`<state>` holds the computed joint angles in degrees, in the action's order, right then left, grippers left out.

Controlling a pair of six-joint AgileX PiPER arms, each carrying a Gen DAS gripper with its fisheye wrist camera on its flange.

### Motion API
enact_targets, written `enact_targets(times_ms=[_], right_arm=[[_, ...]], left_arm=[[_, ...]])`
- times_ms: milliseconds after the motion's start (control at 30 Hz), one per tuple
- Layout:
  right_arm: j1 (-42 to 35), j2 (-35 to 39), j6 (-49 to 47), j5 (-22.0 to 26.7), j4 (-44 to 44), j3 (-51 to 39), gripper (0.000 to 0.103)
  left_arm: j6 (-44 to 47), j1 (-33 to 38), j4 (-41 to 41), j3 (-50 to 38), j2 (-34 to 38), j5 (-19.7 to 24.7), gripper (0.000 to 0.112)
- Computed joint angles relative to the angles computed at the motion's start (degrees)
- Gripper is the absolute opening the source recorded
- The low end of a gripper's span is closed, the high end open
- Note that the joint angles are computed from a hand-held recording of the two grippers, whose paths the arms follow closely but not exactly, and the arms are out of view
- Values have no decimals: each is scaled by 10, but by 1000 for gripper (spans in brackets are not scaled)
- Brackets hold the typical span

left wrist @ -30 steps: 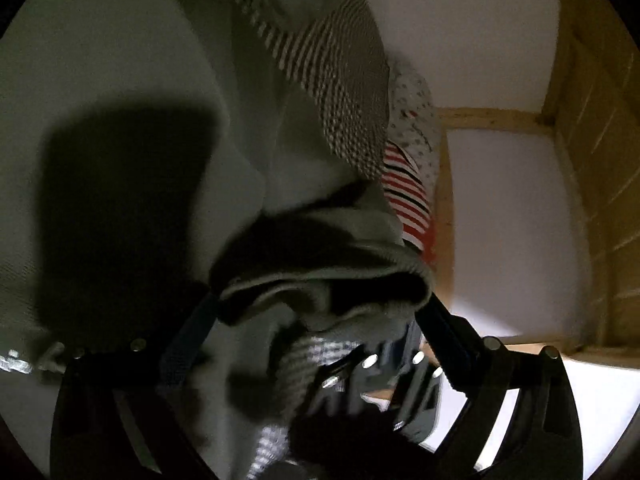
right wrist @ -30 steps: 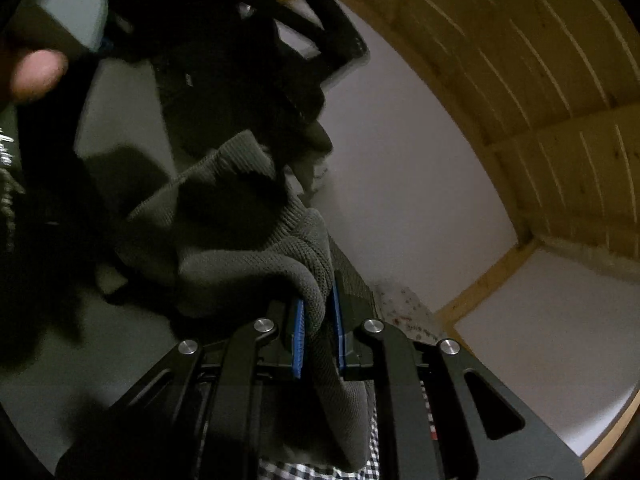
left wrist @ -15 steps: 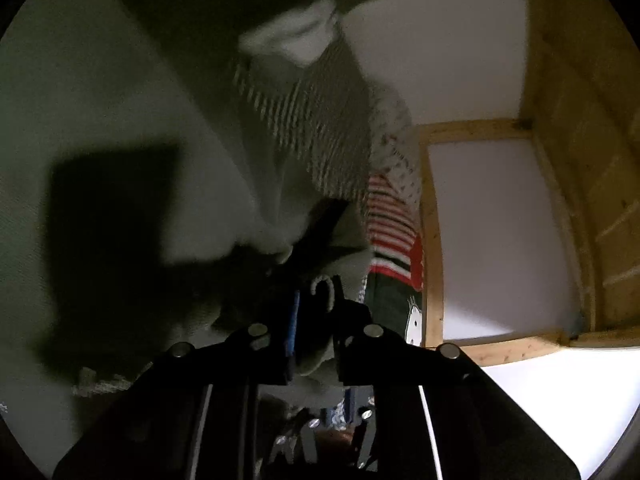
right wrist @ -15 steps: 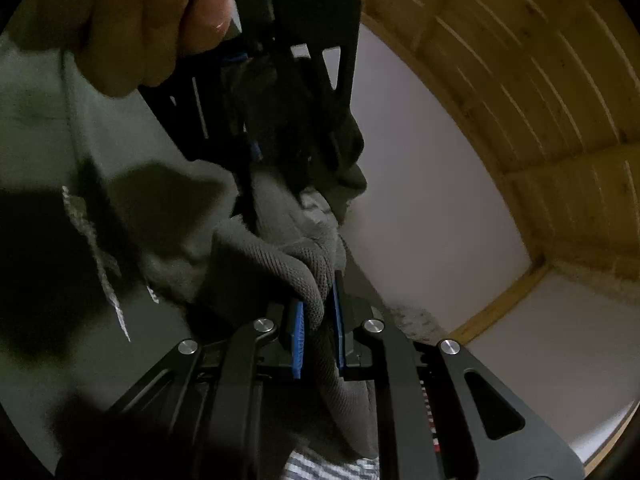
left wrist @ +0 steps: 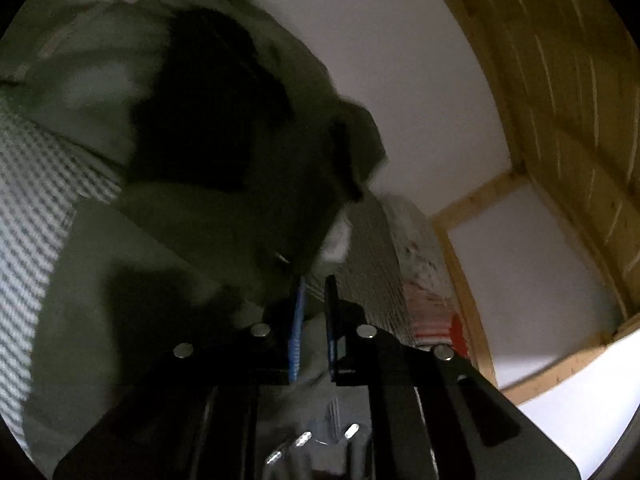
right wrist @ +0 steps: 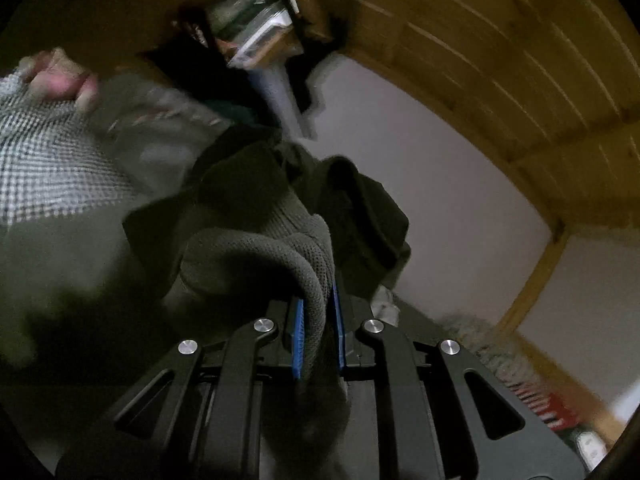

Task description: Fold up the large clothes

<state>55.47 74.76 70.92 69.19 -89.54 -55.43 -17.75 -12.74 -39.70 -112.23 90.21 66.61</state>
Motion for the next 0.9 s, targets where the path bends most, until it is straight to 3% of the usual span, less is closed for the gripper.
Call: enact_targets(times_ms=[67, 200, 300, 367, 400, 433, 500, 567, 633, 700, 767, 867, 900], right_arm=[[-26, 45, -1, -17, 26, -91, 12], [-26, 101, -39, -57, 98, -166, 13], [-12, 123, -74, -104, 204, -151, 14], [0, 143, -102, -102, 254, -140, 19], [7, 149, -120, -98, 270, -143, 32], [9, 147, -143, -105, 287, -144, 60], [31, 102, -182, -140, 343, -128, 96], [31, 35, -267, -208, 457, -100, 96], [25, -20, -330, -229, 558, -81, 96], [18, -66, -330, -210, 577, -69, 96], [-15, -101, -314, -169, 577, -66, 96], [-169, -135, -347, -143, 605, -54, 96], [-226, -131, -345, -125, 609, -55, 96]], left_arm=[[31, 67, -8, 54, -44, 1, 48], [73, 132, 1, 119, -81, -16, 58], [97, 148, 27, 150, -91, -39, 74], [109, 134, 39, 160, -85, -50, 80], [117, 125, 43, 163, -77, -52, 80], [128, 124, 39, 167, -72, -46, 81], [143, 109, 30, 180, -61, -42, 82], [158, 97, 24, 184, -45, -36, 82], [178, 86, 23, 197, -41, -30, 83], [187, 61, 42, 201, -36, -23, 83], [160, 15, 111, 215, -45, -39, 88], [100, -50, 264, 211, -8, -16, 91], [95, -62, 280, 233, -3, -31, 91]])
